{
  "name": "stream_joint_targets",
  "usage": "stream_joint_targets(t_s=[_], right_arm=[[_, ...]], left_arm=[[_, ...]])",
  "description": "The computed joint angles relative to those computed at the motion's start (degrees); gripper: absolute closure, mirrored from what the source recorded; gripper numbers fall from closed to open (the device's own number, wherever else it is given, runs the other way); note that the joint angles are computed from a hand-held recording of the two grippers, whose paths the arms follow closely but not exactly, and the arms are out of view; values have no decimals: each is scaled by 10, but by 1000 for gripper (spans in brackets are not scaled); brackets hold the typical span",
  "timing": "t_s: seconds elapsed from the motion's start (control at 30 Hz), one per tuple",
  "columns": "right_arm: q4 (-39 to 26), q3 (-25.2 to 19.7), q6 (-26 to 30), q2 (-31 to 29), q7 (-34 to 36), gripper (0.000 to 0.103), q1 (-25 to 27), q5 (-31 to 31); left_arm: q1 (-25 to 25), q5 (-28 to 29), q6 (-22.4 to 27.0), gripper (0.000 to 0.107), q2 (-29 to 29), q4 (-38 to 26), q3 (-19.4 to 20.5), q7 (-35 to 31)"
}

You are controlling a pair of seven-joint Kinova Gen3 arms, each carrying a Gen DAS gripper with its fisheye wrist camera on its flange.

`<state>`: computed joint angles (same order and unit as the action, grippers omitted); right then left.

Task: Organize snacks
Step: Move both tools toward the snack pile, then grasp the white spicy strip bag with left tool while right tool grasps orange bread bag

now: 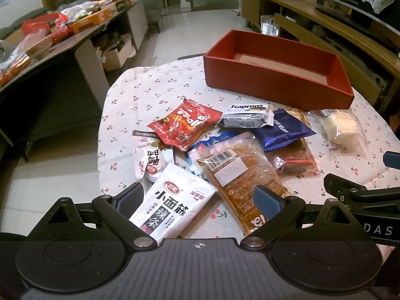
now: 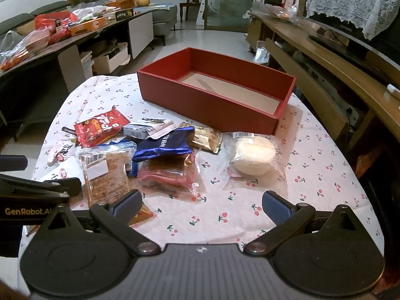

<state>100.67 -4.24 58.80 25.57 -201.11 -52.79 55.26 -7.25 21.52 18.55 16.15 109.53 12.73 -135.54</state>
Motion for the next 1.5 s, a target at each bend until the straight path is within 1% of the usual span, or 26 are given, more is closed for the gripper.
stream_joint_targets(t_s=[0.13, 0.23, 0.33, 0.47, 0.57, 0.67, 0.77, 0.83, 0.9, 1.03, 1.17, 1.27, 1.3, 1.37, 1.43, 1.5], right_arm=[[-5, 0, -7, 2, 10, 0, 5, -2], [-5, 2, -26, -1, 15, 0, 11, 0], [-4, 4, -48, -6, 21, 0, 19, 4], [-4, 5, -80, -9, 44, 0, 34, -2], [-8, 5, -99, -9, 72, 0, 43, -15], [-9, 9, -113, -9, 98, 0, 46, -27], [-10, 13, -129, -10, 118, 0, 51, -40], [-10, 14, -149, -11, 132, 0, 60, -54], [-14, 15, -166, -9, 154, 0, 68, -72], [-33, 21, -176, 4, 210, 0, 74, -105], [-52, 26, -190, 20, 274, 0, 87, -142], [-58, 32, -207, 27, 316, 0, 93, -166], [-58, 34, -213, 27, 327, 0, 94, -173], [-61, 38, -225, 30, 353, 0, 96, -185], [-71, 46, -226, 37, 375, 0, 91, -191], [-86, 47, -222, 48, 406, 0, 93, -201]], left_arm=[[5, -6, 2, 12, 1, -4, -8, 9], [4, -9, 11, 12, 4, -13, -12, 16], [-6, -1, 38, 11, 11, -33, -13, 16], [0, -10, 84, 7, 28, -70, -32, 36], [3, -19, 108, 6, 38, -89, -39, 41], [1, -40, 135, 6, 50, -114, -39, 14], [-2, -67, 138, 6, 59, -128, -39, -35], [-9, -73, 147, 6, 67, -140, -37, -64], [-20, -74, 171, 6, 81, -158, -31, -97], [-11, -85, 203, 6, 109, -185, -40, -122], [18, -115, 235, 6, 142, -219, -61, -101], [28, -136, 252, 6, 156, -231, -68, -95], [26, -137, 258, 6, 157, -232, -67, -94], [17, -130, 277, 9, 160, -239, -63, -95], [12, -123, 289, 12, 162, -244, -62, -92], [7, -113, 320, 17, 170, -265, -62, -82]])
